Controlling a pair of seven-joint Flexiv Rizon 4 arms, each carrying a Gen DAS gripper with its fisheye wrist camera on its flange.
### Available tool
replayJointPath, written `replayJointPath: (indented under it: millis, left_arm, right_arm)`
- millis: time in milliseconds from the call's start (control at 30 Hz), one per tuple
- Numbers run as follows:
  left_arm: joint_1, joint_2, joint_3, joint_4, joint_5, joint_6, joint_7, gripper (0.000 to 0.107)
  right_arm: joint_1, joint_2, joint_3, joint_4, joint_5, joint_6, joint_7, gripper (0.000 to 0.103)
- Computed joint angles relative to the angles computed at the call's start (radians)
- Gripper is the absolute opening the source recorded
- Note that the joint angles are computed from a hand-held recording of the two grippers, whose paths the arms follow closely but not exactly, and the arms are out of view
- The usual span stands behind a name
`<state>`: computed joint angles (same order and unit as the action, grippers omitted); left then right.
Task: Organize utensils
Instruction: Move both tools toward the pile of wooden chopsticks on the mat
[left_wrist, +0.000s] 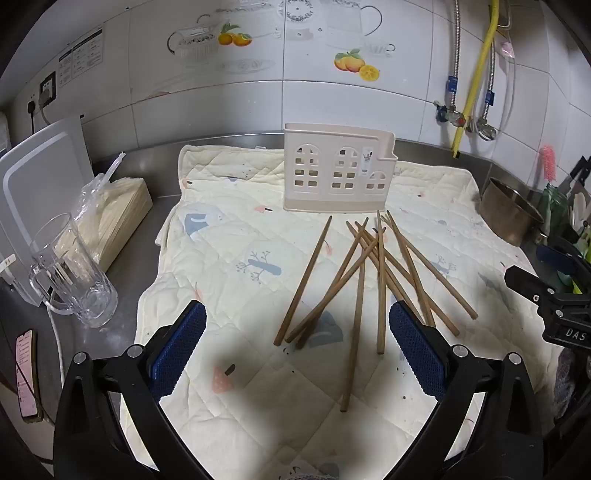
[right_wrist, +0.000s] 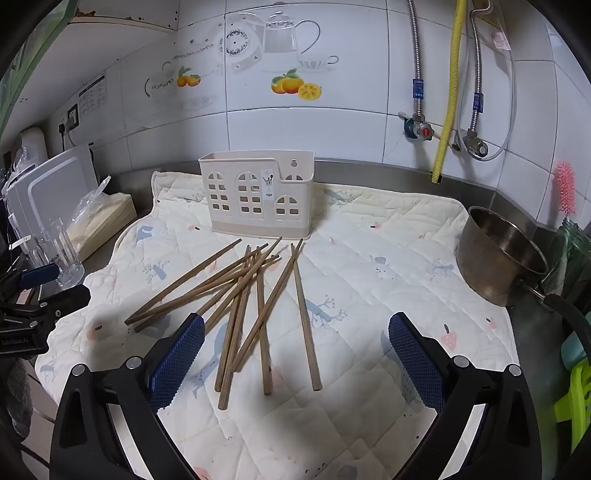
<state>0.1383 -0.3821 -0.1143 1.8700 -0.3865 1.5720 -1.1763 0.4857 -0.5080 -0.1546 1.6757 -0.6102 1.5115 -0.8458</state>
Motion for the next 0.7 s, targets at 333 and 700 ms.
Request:
replayJointPath:
  millis: [333,700]
  left_arm:
    - [0.011,0.0,-0.016,0.004,-0.003,0.005,0.008,0.098]
    - [0.018,-0.02,-0.024,-0.011,-0.002,-0.007,0.028,0.097]
  right_arm:
    - [-0.007,-0.002,0.002,0.0,0.007,0.005,-0.007,0.097]
    - [-0.011,-0.011,0.01,-0.009,0.018,0.002,-0.023,0.097]
